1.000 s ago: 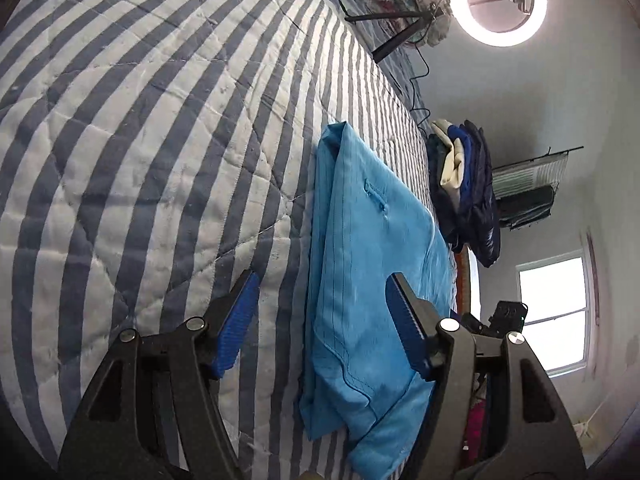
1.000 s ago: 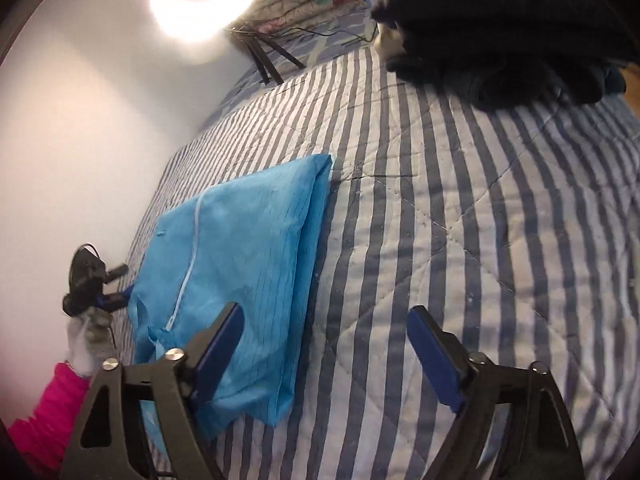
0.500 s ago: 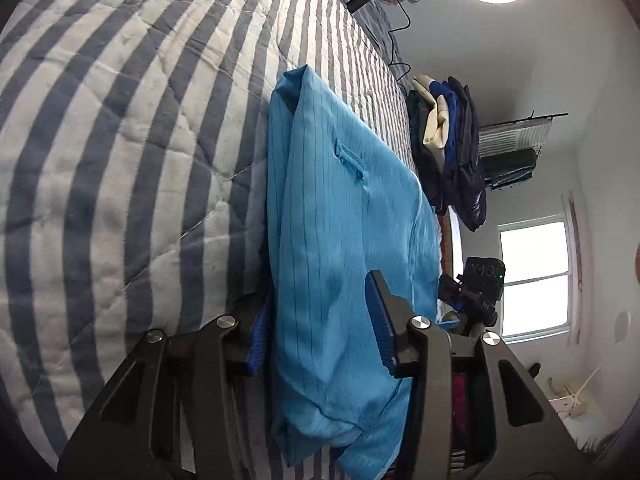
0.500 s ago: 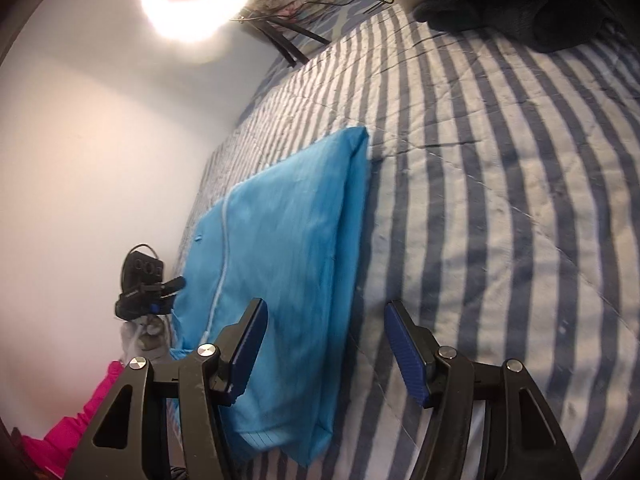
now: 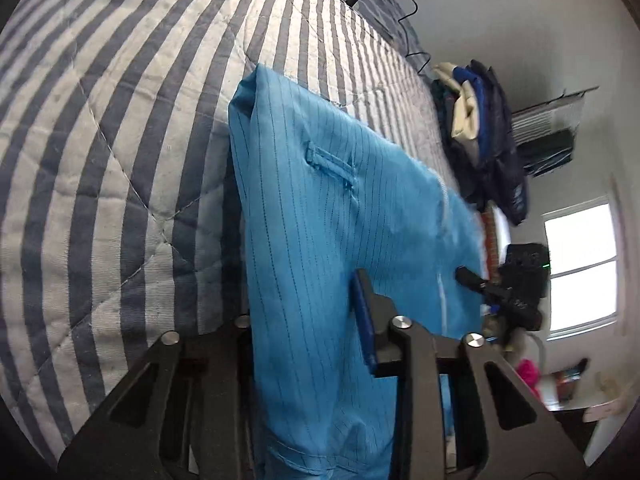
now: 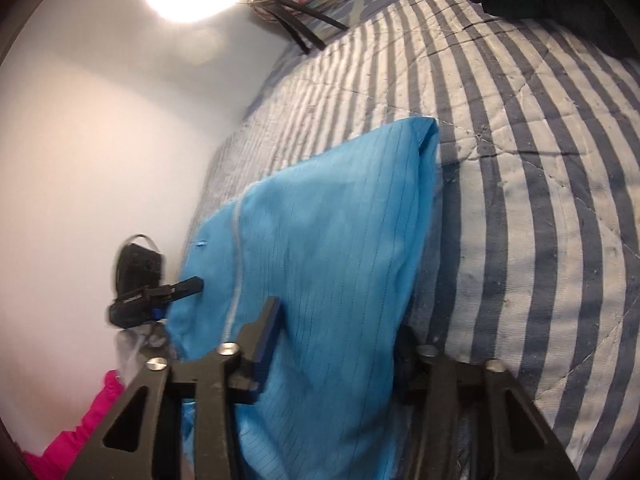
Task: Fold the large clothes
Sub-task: 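Lift the folded blue coat with the left tool while the right tool grasps beside it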
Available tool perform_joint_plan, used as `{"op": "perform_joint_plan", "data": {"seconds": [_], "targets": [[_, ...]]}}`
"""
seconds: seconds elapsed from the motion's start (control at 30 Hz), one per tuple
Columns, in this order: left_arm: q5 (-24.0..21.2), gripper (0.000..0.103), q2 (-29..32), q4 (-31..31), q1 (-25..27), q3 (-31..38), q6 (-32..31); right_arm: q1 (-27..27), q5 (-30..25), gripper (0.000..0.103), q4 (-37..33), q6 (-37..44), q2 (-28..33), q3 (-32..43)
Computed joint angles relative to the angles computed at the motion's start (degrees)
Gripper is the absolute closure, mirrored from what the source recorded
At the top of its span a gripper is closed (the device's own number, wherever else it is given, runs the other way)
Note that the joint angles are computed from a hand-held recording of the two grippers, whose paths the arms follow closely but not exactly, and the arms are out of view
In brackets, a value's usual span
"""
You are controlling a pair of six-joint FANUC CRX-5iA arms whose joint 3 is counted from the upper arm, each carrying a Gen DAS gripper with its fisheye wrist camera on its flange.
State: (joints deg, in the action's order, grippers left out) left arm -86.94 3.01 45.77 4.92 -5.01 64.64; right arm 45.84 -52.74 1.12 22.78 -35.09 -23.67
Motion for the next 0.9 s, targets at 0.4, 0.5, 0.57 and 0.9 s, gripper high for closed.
{"op": "perform_joint_plan", "data": {"seconds": [0.4,0.5,0.57,0.9], "targets": [[6.8,0.096,-7.31,-14.5,-5.84,3.66,0.22,8.82,-15.69,0.096,12.9,-2.27,11.27,11.44],[7.69,0.097,-8.45,-16.33,-6.87,4.04,1.0,10.63,-18.55,0.097,15.47,-2.67,13.03,13.4],[8.62,0.097,-10.02,-16.88,-7.29,3.57,0.77,12.39,-20.83,0.098,17.78,-3.43,14.35,14.65],[10.26,0.098,-16.21,-16.37,-10.41,4.49,-1.62,23.64,-30.19,0.1,28.79,-4.35,15.95,18.98]]}}
